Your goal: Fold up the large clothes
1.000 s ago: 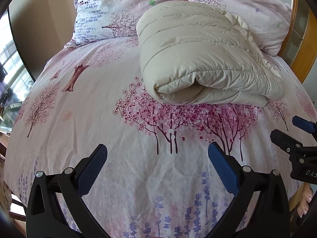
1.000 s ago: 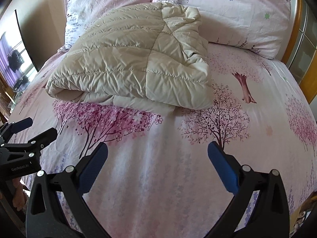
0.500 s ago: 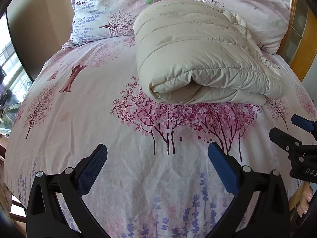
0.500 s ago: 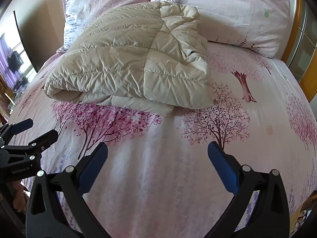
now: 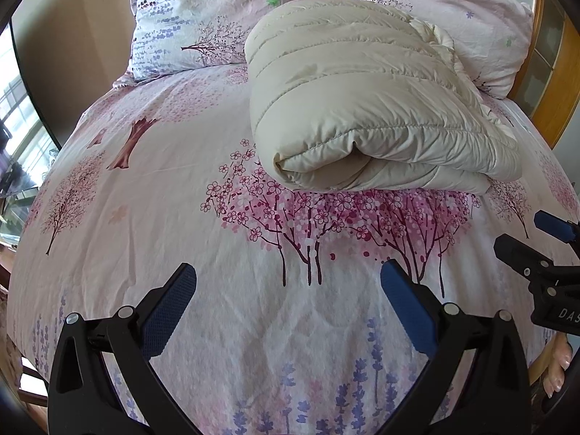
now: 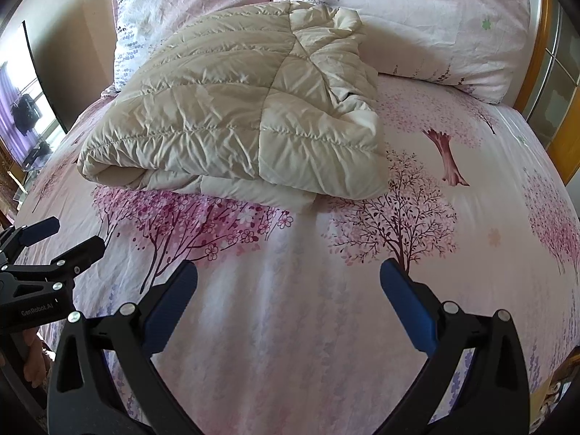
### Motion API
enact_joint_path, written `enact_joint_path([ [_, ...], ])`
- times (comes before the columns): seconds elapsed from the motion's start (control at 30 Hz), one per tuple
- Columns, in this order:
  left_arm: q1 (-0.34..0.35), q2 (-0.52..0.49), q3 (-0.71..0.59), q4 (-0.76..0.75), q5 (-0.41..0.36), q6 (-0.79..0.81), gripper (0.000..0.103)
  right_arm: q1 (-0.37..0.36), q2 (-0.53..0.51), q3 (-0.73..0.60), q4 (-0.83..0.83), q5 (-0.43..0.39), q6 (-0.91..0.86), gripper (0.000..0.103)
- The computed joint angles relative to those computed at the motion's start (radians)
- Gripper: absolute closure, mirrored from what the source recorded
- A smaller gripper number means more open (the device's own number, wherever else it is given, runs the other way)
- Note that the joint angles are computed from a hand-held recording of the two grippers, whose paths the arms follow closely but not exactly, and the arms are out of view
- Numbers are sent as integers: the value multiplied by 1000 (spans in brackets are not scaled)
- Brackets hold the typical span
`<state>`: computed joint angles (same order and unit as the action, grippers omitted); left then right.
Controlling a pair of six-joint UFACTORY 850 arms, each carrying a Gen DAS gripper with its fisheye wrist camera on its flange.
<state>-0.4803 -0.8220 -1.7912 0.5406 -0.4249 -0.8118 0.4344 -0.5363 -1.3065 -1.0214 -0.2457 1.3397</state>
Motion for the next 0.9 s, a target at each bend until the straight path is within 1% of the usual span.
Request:
enact_joint_path([
  [0.9, 3, -10, -13, -25, -6, 29, 1, 0, -5, -6, 8, -5, -5, 2],
])
